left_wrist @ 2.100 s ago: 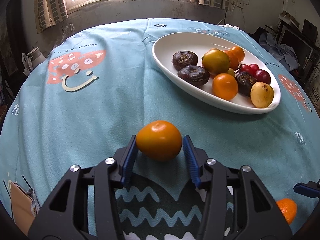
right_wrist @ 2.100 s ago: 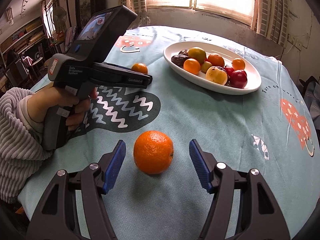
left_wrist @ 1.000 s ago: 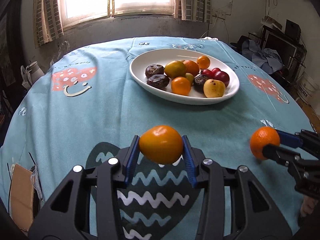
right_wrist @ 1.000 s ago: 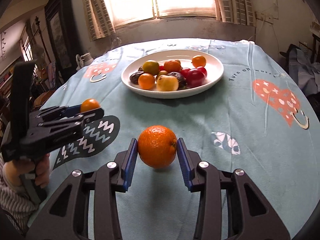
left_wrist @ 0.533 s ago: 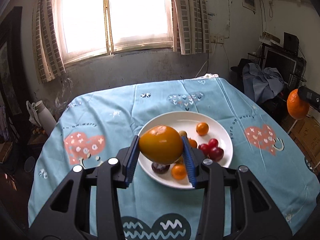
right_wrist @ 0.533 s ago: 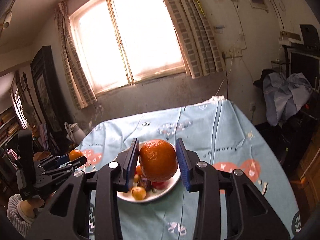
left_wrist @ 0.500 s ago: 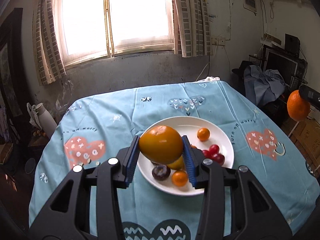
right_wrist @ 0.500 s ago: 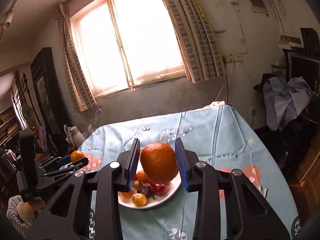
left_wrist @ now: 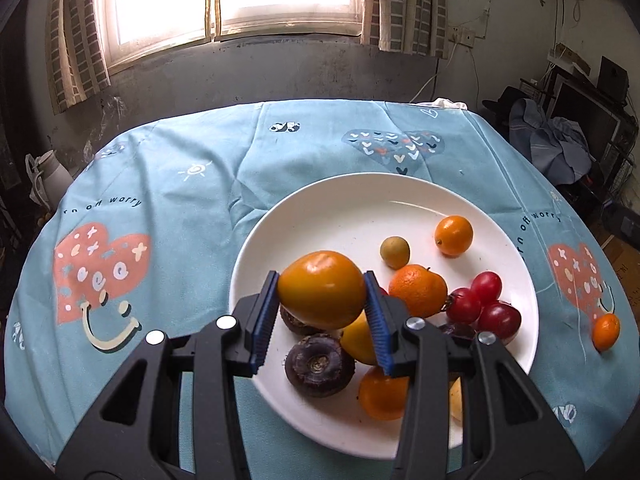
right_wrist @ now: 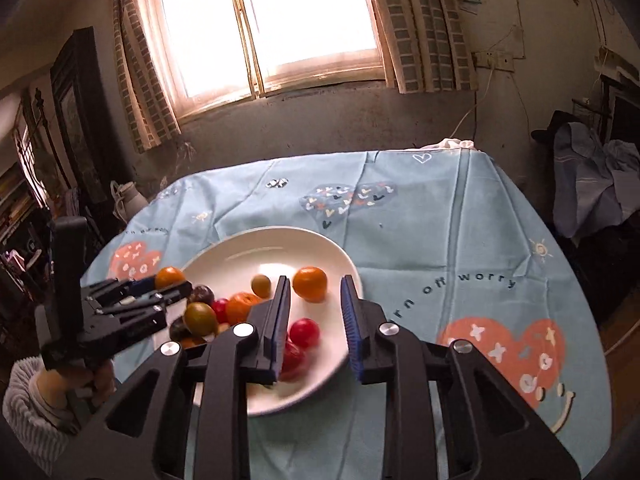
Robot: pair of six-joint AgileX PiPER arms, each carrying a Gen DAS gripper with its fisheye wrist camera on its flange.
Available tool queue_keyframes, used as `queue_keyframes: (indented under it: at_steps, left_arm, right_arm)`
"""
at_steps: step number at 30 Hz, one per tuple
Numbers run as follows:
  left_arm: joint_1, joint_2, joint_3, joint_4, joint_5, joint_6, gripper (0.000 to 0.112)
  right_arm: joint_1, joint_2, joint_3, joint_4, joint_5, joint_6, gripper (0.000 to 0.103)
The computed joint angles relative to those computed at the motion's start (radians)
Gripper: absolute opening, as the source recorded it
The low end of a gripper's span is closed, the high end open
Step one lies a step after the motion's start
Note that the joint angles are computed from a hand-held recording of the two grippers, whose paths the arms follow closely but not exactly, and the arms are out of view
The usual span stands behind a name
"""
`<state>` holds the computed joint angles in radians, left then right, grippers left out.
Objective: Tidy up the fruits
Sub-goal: 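Carry the oval fruit and mandarin over the white plate with both grippers, then lower the mandarin and oval fruit onto the plate and open both grippers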
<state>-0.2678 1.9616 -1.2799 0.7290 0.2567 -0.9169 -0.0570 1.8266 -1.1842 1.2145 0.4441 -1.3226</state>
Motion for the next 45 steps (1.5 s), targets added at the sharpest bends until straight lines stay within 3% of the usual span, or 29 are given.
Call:
queue_keyframes:
  at_steps: [3, 5, 8, 9, 11, 12, 14, 16, 20, 26, 29, 33, 37, 41, 45]
  left_arm:
    - [-0.017, -0.055, 0.080, 0.166, -0.035, -0.157, 0.042]
    - [-0.035, -0.092, 0.125, 0.252, -0.046, -0.246, 0.042]
    - [-0.056, -0.146, 0.197, 0.262, -0.083, -0.255, 0.042]
    - [-0.071, -0.160, 0.222, 0.330, -0.085, -0.319, 0.042]
    - [-0.098, -0.176, 0.266, 0.461, -0.091, -0.437, 0.042]
    - [-0.108, -0.177, 0.279, 0.474, -0.093, -0.453, 0.042]
    - [-0.116, -0.176, 0.293, 0.420, -0.114, -0.404, 0.042]
    - [-0.133, -0.177, 0.302, 0.460, -0.106, -0.442, 0.042]
    - [-0.143, -0.180, 0.322, 0.567, -0.101, -0.542, 0.042]
    - [-0.140, -0.163, 0.317, 0.571, -0.087, -0.543, 0.042]
    - [-0.130, -0.168, 0.320, 0.604, -0.089, -0.581, 0.042]
    - [-0.106, -0.166, 0.276, 0.484, -0.067, -0.451, 0.042]
    - [-0.083, -0.159, 0.146, 0.268, 0.020, -0.204, 0.042]
    - [-0.048, -0.120, -0.036, 0.060, 0.108, 0.026, 0.042]
    - [0.000, -0.009, -0.205, -0.072, 0.158, 0.154, 0.042]
  right_arm:
    - [-0.052, -0.018, 0.070, -0.146, -0.169, 0.020, 0.030]
    - [-0.116, 0.018, 0.092, -0.096, -0.245, -0.078, 0.030]
    - [-0.264, 0.076, 0.116, 0.078, -0.184, -0.238, 0.031]
    - [-0.309, 0.102, 0.113, 0.071, -0.147, -0.234, 0.031]
    - [-0.402, 0.183, 0.078, 0.017, 0.029, -0.175, 0.034]
    - [-0.436, 0.186, 0.074, 0.023, 0.103, -0.168, 0.038]
    - [-0.438, 0.175, 0.062, -0.022, 0.158, -0.134, 0.041]
    - [-0.418, 0.152, 0.086, -0.088, 0.152, -0.086, 0.049]
    - [-0.413, 0.072, 0.212, -0.029, 0.113, -0.214, 0.055]
    - [-0.409, 0.072, 0.258, 0.022, 0.032, -0.282, 0.046]
    - [-0.403, 0.050, 0.301, 0.135, 0.004, -0.395, 0.043]
    - [-0.399, -0.024, 0.287, 0.108, 0.114, -0.329, 0.043]
    - [-0.272, -0.129, 0.178, 0.088, 0.158, -0.170, 0.043]
    - [-0.062, -0.125, 0.003, 0.040, 0.084, -0.004, 0.043]
    - [0.126, 0.027, -0.214, -0.143, -0.020, 0.242, 0.043]
